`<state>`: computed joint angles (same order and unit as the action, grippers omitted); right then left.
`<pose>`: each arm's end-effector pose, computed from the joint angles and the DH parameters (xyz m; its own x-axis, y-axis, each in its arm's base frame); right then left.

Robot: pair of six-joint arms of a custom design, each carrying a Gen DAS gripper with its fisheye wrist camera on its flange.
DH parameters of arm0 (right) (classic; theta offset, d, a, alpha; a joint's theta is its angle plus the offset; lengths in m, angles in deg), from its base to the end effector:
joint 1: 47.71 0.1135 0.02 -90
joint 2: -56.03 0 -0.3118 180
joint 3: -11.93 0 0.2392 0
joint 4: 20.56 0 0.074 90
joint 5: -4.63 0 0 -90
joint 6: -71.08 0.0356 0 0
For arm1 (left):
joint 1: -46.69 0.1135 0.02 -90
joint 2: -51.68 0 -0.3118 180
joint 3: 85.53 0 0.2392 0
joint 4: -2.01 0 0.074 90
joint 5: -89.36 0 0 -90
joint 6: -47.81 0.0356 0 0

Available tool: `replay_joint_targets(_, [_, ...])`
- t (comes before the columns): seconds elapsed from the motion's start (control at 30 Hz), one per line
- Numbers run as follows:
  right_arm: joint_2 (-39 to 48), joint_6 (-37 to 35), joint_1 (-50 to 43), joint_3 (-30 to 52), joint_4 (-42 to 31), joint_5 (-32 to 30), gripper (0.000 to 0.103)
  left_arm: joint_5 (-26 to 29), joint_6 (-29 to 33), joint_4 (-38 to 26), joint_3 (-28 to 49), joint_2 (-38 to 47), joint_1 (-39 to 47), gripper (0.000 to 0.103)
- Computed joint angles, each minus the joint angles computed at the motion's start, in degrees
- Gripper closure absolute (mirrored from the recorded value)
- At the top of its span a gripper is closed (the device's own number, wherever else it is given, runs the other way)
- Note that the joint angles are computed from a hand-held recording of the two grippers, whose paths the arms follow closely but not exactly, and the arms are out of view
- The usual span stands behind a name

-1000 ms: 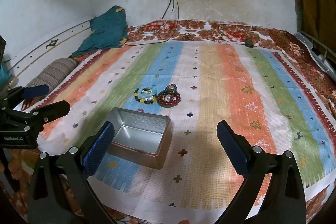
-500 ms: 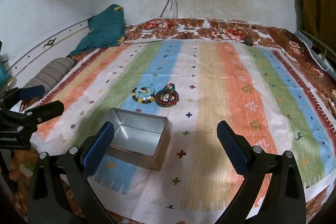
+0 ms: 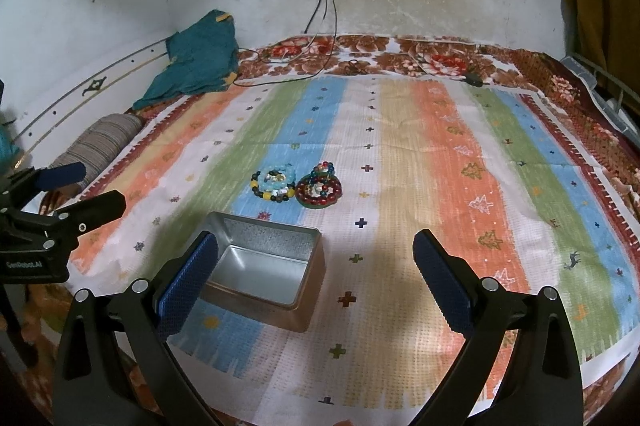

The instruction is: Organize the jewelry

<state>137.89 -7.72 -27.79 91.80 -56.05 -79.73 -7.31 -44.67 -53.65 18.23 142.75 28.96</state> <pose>0.2849 0.0995 0.3473 -0.6128 -0.0165 -0.7901 -0.1496 0.9841 0.0955 0.3243 -0.0994 0.4033 -0.6582 0.1653 -0.7345 0.1932 0.9800 0.0474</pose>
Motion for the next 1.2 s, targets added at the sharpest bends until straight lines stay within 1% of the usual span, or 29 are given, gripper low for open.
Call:
replay_joint_targets(0.27, [0.5, -0.1, -0.2, 0.7, -0.2, 0.0, 0.004, -0.4, 0.6, -0.3, 1.2, 1.3, 0.5, 0.005])
replay_joint_targets(0.43, [3.0, -1.1, -0.8, 3.3, -1.0, 0.3, 0.004, -0.2, 0.4, -2.2, 3.7, 3.4, 0.9, 0.005])
replay_joint_targets(0.53, [3.3, -1.3, -1.0, 3.6, -1.2, 0.3, 0.004, -2.1, 1.4, -2.6, 4.8, 4.5, 0.5, 0.005])
replay_joint_targets(0.67, [4.6, -1.0, -2.2, 4.8, -1.5, -0.6, 0.004, -2.4, 1.5, -3.4, 6.1, 5.4, 0.6, 0.005])
replay_joint_targets(0.8, [6.1, -1.1, -2.0, 6.6, -2.2, -0.1, 0.004, -2.8, 1.2, -4.8, 9.3, 7.9, 1.2, 0.006])
replay_joint_targets(0.9, [7.3, -1.5, -2.2, 8.0, -2.7, -0.1, 0.004, -1.7, 0.5, -6.7, 12.2, 10.1, 2.2, 0.006])
replay_joint_targets(0.97, [8.0, -1.4, -2.6, 8.8, -3.0, -0.3, 0.004, -2.4, 0.6, -7.6, 13.9, 11.5, 2.5, 0.006])
replay_joint_targets(1.03, [8.8, -1.4, -3.1, 9.9, -3.5, -0.7, 0.004, -3.1, 0.8, -8.0, 15.1, 12.5, 2.6, 0.006])
replay_joint_targets(1.2, [10.9, -1.2, -4.2, 12.4, -4.7, -2.0, 0.004, -2.8, 0.3, -10.3, 19.2, 15.3, 3.3, 0.006])
